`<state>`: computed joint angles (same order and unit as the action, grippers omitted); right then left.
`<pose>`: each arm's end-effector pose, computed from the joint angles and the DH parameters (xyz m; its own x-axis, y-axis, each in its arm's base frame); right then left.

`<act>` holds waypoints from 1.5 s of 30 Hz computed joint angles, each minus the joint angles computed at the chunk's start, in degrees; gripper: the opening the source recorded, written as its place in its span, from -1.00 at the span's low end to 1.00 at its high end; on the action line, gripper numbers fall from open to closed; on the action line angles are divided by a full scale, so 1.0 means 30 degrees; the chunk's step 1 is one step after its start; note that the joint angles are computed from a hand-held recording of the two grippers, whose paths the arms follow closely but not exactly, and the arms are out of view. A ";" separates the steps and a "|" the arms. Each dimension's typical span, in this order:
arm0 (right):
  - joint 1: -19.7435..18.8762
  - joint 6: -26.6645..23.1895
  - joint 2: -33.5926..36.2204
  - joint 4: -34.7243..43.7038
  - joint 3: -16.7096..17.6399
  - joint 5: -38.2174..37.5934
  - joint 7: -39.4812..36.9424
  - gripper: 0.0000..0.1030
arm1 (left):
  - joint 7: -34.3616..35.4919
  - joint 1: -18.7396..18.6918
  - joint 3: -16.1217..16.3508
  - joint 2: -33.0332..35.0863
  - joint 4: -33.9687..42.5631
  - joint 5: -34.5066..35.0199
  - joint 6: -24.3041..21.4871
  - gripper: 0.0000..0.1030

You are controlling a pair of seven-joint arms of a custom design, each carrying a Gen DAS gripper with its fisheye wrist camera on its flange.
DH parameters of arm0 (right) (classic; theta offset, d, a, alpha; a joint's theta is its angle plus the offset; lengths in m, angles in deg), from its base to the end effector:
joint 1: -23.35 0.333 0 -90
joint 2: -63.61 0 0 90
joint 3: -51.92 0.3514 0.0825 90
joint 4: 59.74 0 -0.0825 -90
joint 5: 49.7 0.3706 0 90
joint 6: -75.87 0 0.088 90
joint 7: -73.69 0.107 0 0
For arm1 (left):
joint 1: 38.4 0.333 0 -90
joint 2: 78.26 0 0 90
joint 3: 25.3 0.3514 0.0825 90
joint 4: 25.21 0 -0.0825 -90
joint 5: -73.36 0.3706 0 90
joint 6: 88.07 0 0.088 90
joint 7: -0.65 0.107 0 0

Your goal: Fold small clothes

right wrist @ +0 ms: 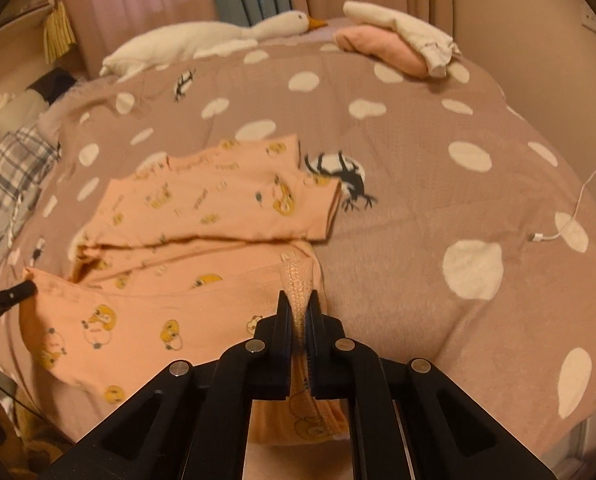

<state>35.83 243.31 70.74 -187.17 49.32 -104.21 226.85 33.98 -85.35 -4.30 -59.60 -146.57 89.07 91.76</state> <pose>0.5438 0.1471 0.4092 -0.0646 -0.9970 0.0433 -0.7746 0.0228 -0.6320 0.5427 -0.3103 0.3902 0.0790 -0.9371 0.3400 -0.7774 -0.2714 -0.5675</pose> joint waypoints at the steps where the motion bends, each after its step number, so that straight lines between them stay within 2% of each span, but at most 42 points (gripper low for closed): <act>1: 0.0069 0.0027 -0.0094 0.0040 -0.0078 -0.0399 0.0351 -0.86 | -0.0300 -0.0487 0.0537 -0.0052 -0.0008 0.0205 0.0164 -0.92; 5: 0.0044 0.0471 -0.0525 0.0163 -0.0171 -0.2043 0.1829 -0.86 | -0.0820 -0.1723 0.1955 -0.0275 -0.0035 0.0496 0.0679 -0.92; 11: -0.0334 0.1307 -0.0671 0.0862 -0.0048 -0.3255 0.2864 -0.86 | 0.0021 -0.2355 0.2943 0.0008 0.0734 -0.0736 0.1037 -0.92; 12: -0.0357 0.1322 -0.0577 0.1099 -0.0050 -0.3388 0.3000 -0.86 | 0.0262 -0.2181 0.2829 0.0060 0.0901 -0.1042 0.1082 -0.92; 15: -0.0376 0.1570 -0.0171 0.1876 -0.0131 -0.3555 0.3195 -0.86 | 0.1154 -0.1231 0.2012 0.0186 0.1439 -0.2009 0.1179 -0.92; 19: -0.0295 0.1784 0.0477 0.2910 -0.0314 -0.3194 0.2845 -0.86 | 0.2164 -0.0611 0.1636 0.0551 0.2329 -0.3042 0.0894 -0.92; 21: -0.0283 0.1979 0.0857 0.3426 -0.0381 -0.2504 0.2229 -0.86 | 0.2671 0.0334 0.0825 0.0830 0.3059 -0.3536 0.0659 -0.92; 29: -0.0528 0.1751 0.3135 0.6069 -0.0003 0.2933 -0.2794 -0.86 | 0.3792 0.3855 -0.2201 0.2614 0.6714 -0.3844 -0.1367 -0.92; 38: -0.1031 -0.0058 0.6439 1.0113 0.0782 0.8442 -0.7953 -0.86 | 0.4057 0.7027 -0.4914 0.6285 1.2852 -0.3639 -0.5289 -0.92; 39: -0.1232 -0.0396 0.7007 1.0789 0.1047 0.9146 -0.8646 -0.86 | 0.4087 0.7271 -0.5115 0.6855 1.3704 -0.3603 -0.5935 -0.92; 45: -0.1040 -0.3061 0.9829 1.4377 0.0844 1.1696 -1.0839 -0.87 | 0.4148 0.8508 -0.6339 0.9532 1.7441 -0.3672 -0.9074 -0.92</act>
<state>32.71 234.13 100.22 -144.04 51.85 -69.12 194.33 46.42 -59.82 -23.31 -31.01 -94.24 78.05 64.54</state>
